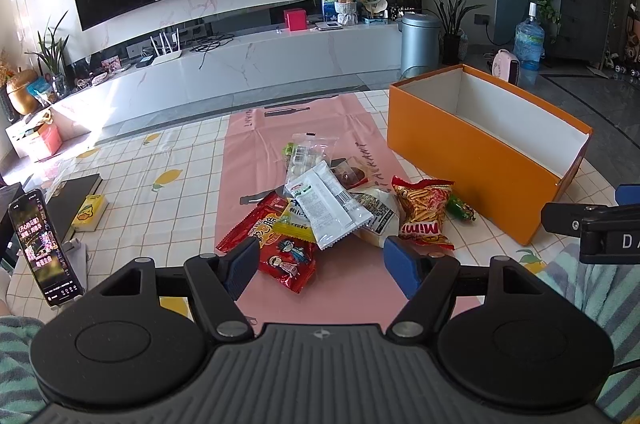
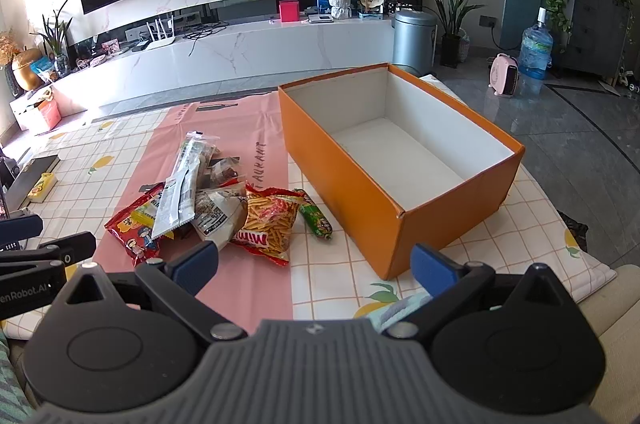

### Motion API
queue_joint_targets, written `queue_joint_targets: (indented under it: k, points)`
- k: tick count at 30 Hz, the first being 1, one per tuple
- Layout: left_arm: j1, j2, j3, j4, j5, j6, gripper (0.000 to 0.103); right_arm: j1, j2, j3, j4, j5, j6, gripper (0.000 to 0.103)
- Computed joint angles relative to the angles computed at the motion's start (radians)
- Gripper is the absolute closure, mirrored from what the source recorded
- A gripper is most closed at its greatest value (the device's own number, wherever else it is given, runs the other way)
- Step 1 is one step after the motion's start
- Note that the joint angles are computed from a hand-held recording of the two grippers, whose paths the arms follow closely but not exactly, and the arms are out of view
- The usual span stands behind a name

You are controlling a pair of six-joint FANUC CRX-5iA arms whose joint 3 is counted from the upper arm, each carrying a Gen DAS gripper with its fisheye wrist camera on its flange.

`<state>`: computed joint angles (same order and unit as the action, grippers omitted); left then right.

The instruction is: Organize snacks

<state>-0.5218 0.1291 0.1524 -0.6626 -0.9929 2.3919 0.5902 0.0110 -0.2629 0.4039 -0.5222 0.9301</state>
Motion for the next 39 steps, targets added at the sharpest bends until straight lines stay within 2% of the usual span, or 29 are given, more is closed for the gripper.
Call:
queue_joint_targets:
  k: [26,33,37,39]
  points:
    - [-0.003,0.009,-0.001,0.008,0.001,0.004,0.019,0.001,0.015,0.022,-0.036,-0.022,0.018,0.004]
    - [0.011,0.008,-0.011,0.029,0.014,-0.015,0.019,-0.006,0.030,0.051,-0.124,-0.023,0.078,0.004]
    - [0.027,0.004,-0.024,0.041,0.032,-0.032,0.019,-0.006,0.043,0.045,-0.114,-0.005,0.069,0.004]
    - [0.037,0.004,-0.030,0.051,0.039,-0.037,0.020,-0.004,0.044,0.019,-0.073,0.033,0.034,0.005]
